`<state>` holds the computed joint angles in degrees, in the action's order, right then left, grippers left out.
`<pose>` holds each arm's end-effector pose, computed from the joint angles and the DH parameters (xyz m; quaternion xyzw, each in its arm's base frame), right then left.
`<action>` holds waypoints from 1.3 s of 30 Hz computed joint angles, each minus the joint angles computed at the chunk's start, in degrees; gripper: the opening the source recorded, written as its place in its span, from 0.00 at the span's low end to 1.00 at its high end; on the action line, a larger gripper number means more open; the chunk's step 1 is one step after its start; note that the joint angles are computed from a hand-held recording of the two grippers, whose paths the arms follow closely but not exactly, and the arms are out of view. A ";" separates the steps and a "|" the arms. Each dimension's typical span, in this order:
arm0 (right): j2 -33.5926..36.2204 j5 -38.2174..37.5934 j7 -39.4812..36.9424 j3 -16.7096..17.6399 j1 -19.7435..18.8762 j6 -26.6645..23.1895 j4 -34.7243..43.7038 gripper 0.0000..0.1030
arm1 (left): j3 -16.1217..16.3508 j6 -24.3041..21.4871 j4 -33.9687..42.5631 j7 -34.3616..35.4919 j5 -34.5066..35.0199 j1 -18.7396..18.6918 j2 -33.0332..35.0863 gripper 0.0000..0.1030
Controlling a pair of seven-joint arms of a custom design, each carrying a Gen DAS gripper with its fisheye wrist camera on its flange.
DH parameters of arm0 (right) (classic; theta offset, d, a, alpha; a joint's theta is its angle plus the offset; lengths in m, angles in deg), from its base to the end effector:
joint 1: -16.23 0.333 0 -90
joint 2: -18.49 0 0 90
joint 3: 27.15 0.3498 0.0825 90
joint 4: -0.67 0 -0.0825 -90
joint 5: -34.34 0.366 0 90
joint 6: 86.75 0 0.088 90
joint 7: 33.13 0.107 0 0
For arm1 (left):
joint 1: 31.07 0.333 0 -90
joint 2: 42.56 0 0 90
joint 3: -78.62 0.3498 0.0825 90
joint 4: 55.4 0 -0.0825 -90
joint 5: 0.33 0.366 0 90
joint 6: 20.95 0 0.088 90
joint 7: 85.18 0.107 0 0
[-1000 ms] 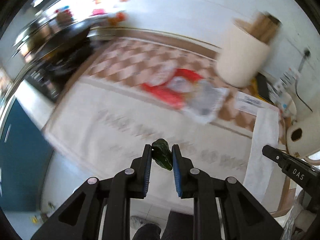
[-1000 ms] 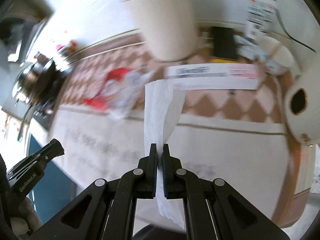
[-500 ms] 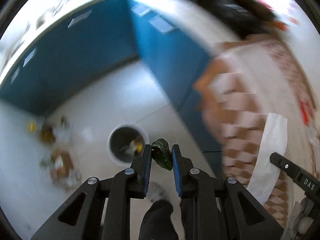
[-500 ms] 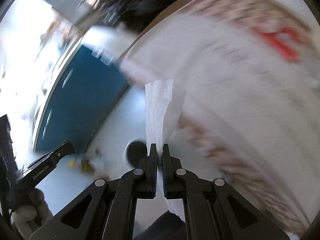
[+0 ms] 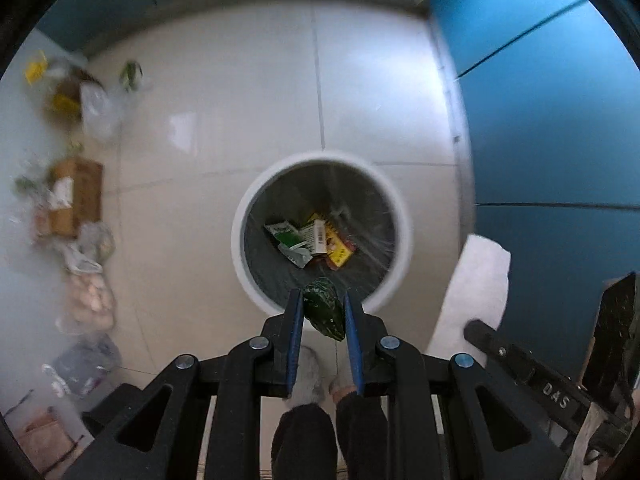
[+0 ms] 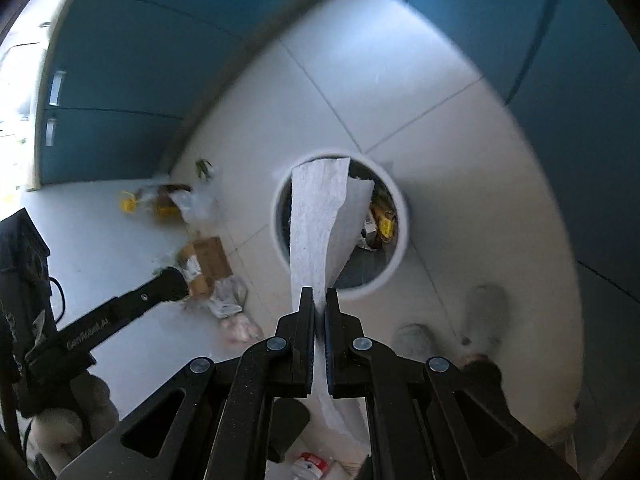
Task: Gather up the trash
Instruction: 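Carry the leaf and tissue over the white bin, then open both tools to drop the leaf and tissue into the bin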
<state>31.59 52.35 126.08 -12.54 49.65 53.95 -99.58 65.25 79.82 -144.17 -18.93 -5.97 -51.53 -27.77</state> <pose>0.4492 0.4758 0.5354 -0.4540 0.8460 0.2029 0.1923 0.5242 -0.3416 0.5382 0.6503 -0.7554 0.0015 0.0804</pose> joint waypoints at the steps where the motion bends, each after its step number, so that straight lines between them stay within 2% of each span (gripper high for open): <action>1: 3.59 1.48 -2.20 0.42 -0.35 2.06 0.26 0.04 | 0.23 1.67 -1.62 0.42 -0.25 0.32 0.83 0.17; 3: 8.95 3.56 -5.45 1.44 -1.14 5.85 0.89 0.04 | 0.61 4.40 -4.84 0.81 0.48 0.44 2.17 0.17; 6: 17.05 4.04 -9.07 2.88 -2.06 8.18 4.76 0.04 | 1.00 6.47 -7.02 1.31 1.31 0.51 4.19 0.17; 10: 25.21 1.65 -11.67 3.27 -2.11 6.99 11.40 0.04 | 1.31 7.73 -8.29 2.01 1.69 0.76 5.65 0.17; 16: 29.27 -0.48 -12.90 3.21 -2.20 4.59 14.94 0.05 | 1.60 8.69 -8.68 1.62 2.09 0.69 5.81 0.21; 17: 30.16 -1.12 -13.14 2.99 -1.99 3.67 16.10 0.06 | 1.75 8.68 -8.91 0.96 2.52 0.55 5.49 0.22; 18: 29.97 -1.60 -13.26 2.85 -1.93 2.54 16.25 0.07 | 1.87 9.44 -9.41 0.41 2.94 0.47 5.19 0.28; 19: 30.38 -2.44 -13.04 2.41 -1.49 0.62 17.51 0.10 | 2.07 9.88 -9.85 -0.32 4.04 0.20 4.69 0.45; 20: 30.75 -2.96 -12.91 2.12 -1.13 -0.50 18.58 0.19 | 2.18 9.79 -9.99 -0.83 4.96 0.06 4.38 0.58; 21: 31.24 -3.62 -12.38 1.66 -0.49 -1.71 19.96 0.26 | 2.27 9.74 -10.25 -1.40 5.53 0.05 3.88 0.83; 22: 31.05 -4.50 -11.85 1.04 0.12 -2.83 20.47 0.42 | 2.27 10.17 -10.87 -1.82 5.61 0.22 3.09 0.90; 23: 30.77 -5.27 -11.50 0.55 0.58 -3.61 20.81 0.52 | 2.21 10.43 -11.32 -2.12 5.62 0.41 2.38 0.90; 25: 29.99 -7.32 -10.76 -0.54 1.58 -6.33 22.08 0.56 | 2.20 9.76 -11.40 -3.03 6.57 0.48 1.46 0.96; 27: 28.71 -8.15 -11.23 -0.68 1.61 -7.54 21.78 0.59 | 2.11 9.28 -11.56 -3.87 7.41 0.53 0.47 0.97; 29: 28.39 -9.97 -11.01 -1.42 2.58 -10.36 23.63 0.76 | 2.03 8.92 -11.86 -4.82 8.76 0.47 -1.05 0.97; 32: 27.39 -12.91 -10.78 -2.55 4.07 -16.38 26.49 0.95 | 1.85 8.86 -12.82 -5.92 11.84 0.43 -3.86 0.97; 34: 26.03 -14.30 -10.59 -3.03 4.79 -20.19 27.38 0.99 | 1.52 7.81 -13.14 -6.30 13.43 0.54 -5.80 0.97; 39: 23.36 -16.91 -9.31 -3.87 6.83 -28.45 31.40 0.99 | 0.51 2.73 -11.83 -5.95 14.41 1.39 -10.19 0.97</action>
<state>54.95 35.44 116.76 -16.41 56.48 25.49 -68.18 65.76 82.55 -156.00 -24.88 8.44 -50.14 -37.96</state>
